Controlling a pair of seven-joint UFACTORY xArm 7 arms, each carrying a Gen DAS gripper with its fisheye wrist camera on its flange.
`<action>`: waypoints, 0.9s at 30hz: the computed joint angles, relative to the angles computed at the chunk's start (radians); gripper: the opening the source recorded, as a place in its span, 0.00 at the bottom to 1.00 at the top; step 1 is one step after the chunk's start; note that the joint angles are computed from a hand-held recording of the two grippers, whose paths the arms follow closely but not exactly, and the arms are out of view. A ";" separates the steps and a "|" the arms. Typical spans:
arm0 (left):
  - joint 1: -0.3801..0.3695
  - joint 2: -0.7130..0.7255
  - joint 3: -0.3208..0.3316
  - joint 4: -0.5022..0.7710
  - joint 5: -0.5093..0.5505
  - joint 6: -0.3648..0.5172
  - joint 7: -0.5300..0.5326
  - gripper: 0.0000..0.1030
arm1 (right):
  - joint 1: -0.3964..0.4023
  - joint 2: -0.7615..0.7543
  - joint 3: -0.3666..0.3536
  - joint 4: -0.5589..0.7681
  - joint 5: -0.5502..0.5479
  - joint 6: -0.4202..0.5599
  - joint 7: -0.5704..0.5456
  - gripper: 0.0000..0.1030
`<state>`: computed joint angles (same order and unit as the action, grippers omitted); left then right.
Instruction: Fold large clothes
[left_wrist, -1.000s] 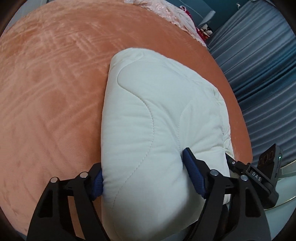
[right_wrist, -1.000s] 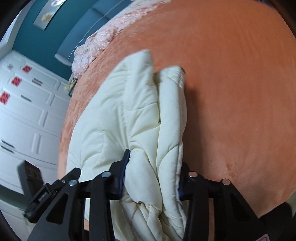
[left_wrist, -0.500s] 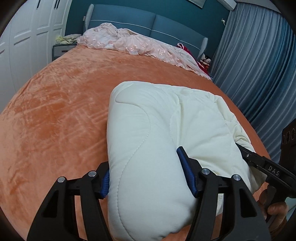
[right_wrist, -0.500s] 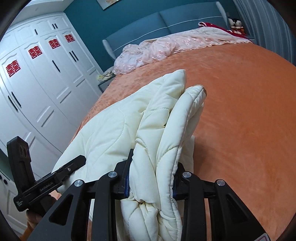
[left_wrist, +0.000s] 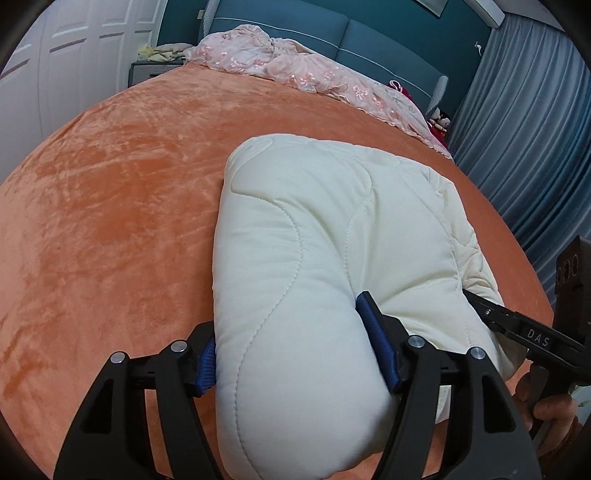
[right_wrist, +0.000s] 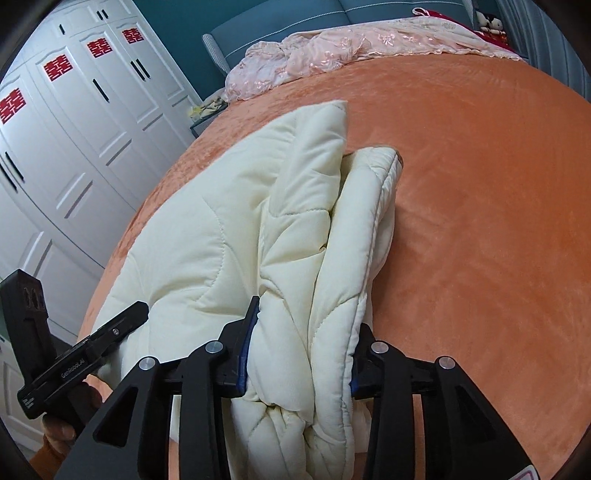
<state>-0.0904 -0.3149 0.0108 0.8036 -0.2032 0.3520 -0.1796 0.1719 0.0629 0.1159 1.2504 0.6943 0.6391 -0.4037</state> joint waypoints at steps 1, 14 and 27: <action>0.001 -0.008 -0.004 -0.011 0.003 -0.004 -0.005 0.64 | -0.001 -0.004 0.000 -0.011 0.013 0.000 -0.005 0.38; 0.036 -0.077 -0.057 -0.024 0.103 0.102 -0.169 0.65 | -0.014 -0.045 -0.026 -0.017 -0.021 0.112 0.102 0.47; 0.139 -0.169 -0.189 0.025 0.424 0.300 -0.397 0.86 | 0.003 -0.185 -0.028 -0.059 -0.330 0.100 0.290 0.59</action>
